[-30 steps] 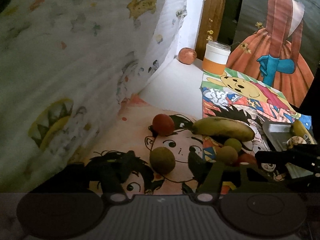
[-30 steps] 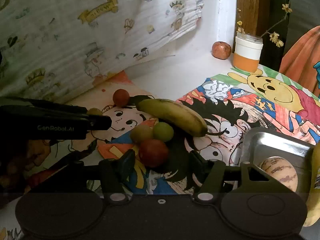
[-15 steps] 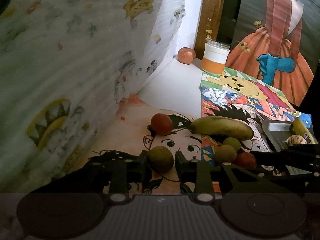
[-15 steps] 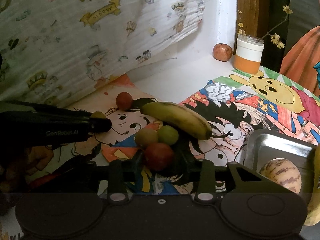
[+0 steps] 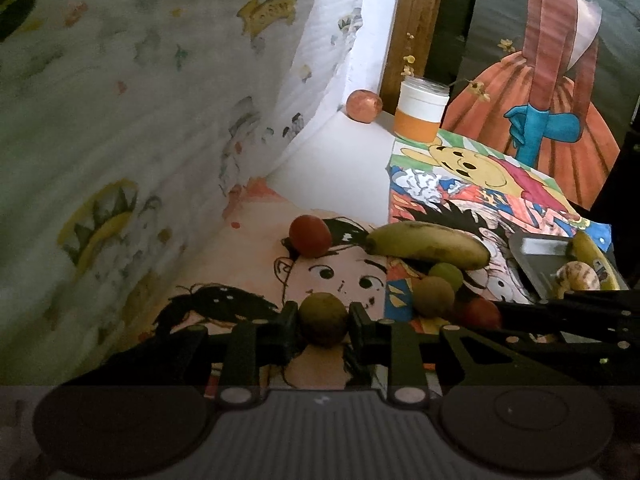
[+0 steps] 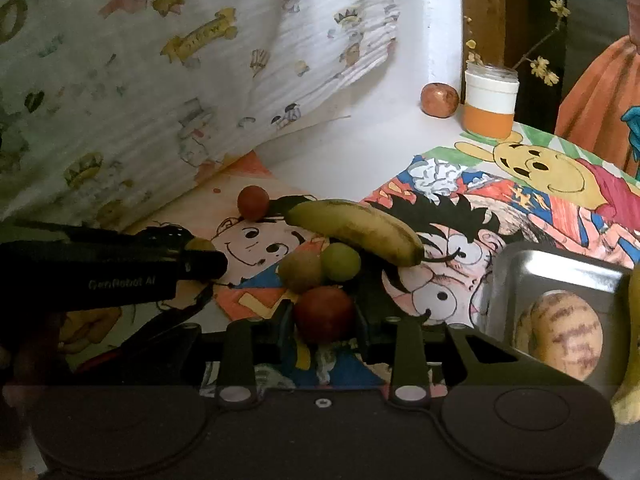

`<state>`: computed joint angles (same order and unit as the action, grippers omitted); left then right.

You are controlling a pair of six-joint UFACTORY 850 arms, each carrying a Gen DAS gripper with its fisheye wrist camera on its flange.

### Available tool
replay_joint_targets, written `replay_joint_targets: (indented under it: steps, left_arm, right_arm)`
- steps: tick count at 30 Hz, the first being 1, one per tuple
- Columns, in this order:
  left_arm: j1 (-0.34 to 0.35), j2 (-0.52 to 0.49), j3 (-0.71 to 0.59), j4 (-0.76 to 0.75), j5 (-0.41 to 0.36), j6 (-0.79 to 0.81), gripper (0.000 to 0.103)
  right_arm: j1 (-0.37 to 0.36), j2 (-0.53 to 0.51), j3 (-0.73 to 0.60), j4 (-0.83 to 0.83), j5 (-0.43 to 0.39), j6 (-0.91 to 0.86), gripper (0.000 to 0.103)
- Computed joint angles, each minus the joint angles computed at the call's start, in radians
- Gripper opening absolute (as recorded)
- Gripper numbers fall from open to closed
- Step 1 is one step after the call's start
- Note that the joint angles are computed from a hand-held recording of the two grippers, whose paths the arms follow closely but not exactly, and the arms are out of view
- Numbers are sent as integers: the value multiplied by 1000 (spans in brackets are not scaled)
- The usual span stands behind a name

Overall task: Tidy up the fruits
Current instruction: 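Grasp a brown kiwi with the left tool while the right tool grasps a red tomato, then carry the kiwi with the left tool while the right tool carries the tomato, both releasing onto the tray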

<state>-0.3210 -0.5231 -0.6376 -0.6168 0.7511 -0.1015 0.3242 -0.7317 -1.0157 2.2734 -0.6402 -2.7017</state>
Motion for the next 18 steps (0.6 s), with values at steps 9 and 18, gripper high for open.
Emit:
replay_joint_targets:
  steps: [9,18]
  left_arm:
    - [-50,28,24,-46,-13,-7,30]
    - [-114,72,52,-110,-17,6,30]
  right_arm:
    - [-27,44,72,-6,-34,14,34]
    - [-61,111,163,-6,-85,-10,34]
